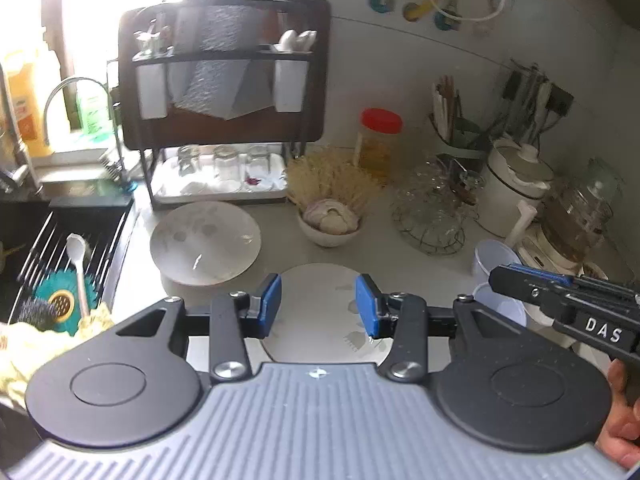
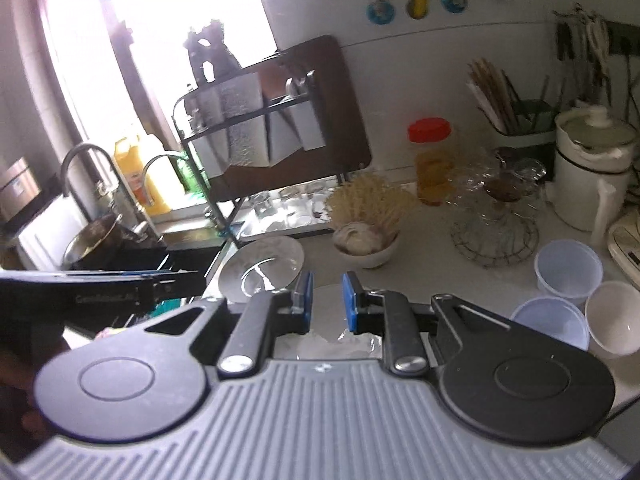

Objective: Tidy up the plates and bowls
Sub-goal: 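Move both grippers toward the second white leaf bowl by the dish rack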

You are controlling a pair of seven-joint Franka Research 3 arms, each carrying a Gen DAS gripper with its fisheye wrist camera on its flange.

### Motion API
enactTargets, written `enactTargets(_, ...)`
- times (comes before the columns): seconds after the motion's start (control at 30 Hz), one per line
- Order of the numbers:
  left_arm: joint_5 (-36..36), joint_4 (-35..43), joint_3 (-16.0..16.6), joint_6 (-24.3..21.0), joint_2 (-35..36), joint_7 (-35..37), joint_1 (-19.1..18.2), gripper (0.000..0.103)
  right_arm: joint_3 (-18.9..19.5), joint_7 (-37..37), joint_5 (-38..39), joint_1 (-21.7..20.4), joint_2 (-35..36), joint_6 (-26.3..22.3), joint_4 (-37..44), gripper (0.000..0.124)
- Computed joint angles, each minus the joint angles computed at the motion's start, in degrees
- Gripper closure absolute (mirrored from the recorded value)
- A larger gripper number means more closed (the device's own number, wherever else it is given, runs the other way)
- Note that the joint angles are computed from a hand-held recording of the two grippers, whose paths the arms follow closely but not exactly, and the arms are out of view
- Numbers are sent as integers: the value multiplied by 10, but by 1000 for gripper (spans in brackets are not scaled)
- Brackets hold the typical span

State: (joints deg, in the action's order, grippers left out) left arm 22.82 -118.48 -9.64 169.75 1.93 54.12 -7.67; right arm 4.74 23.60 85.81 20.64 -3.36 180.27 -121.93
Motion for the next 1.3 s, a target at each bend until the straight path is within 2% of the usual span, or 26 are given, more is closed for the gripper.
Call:
enactTargets(0.17,66,-35,7,-4,-30,-91,8,56,1,37,-48,0,6,-26,-6,104)
enactTargets(0.23,89,-51,6,-7,-44,-125,17,56,1,77,-88,-3,6,-43,-11,104)
enactTargets(0.37,142,-80,-5,-19,-76,-201,37,56,-1,111,-130,-3,2,-74,-21,104)
enactTargets(0.53,171,-111,-19,-32,-107,-269,56,56,-4,103,-141,-2,4,-101,-17,104)
enactTargets(0.7,196,-119,-37,-67,-124,-325,63,56,-10,62,-113,-8,0,-127,-15,104)
enactTargets(0.87,228,-118,-56,-117,-136,-392,55,56,-27,20,-97,-27,-12,-190,-22,104)
enactTargets(1.1,246,-99,-66,-195,-132,-458,28,56,-37,-3,-136,-50,-14,-261,-21,104)
enactTargets(1.17,243,-93,-63,-210,-128,-462,20,56,-37,-3,-144,-53,-11,-271,-16,104)
enactTargets(1.3,228,-84,-49,-213,-115,-451,12,56,-31,18,-164,-56,5,-273,2,104)
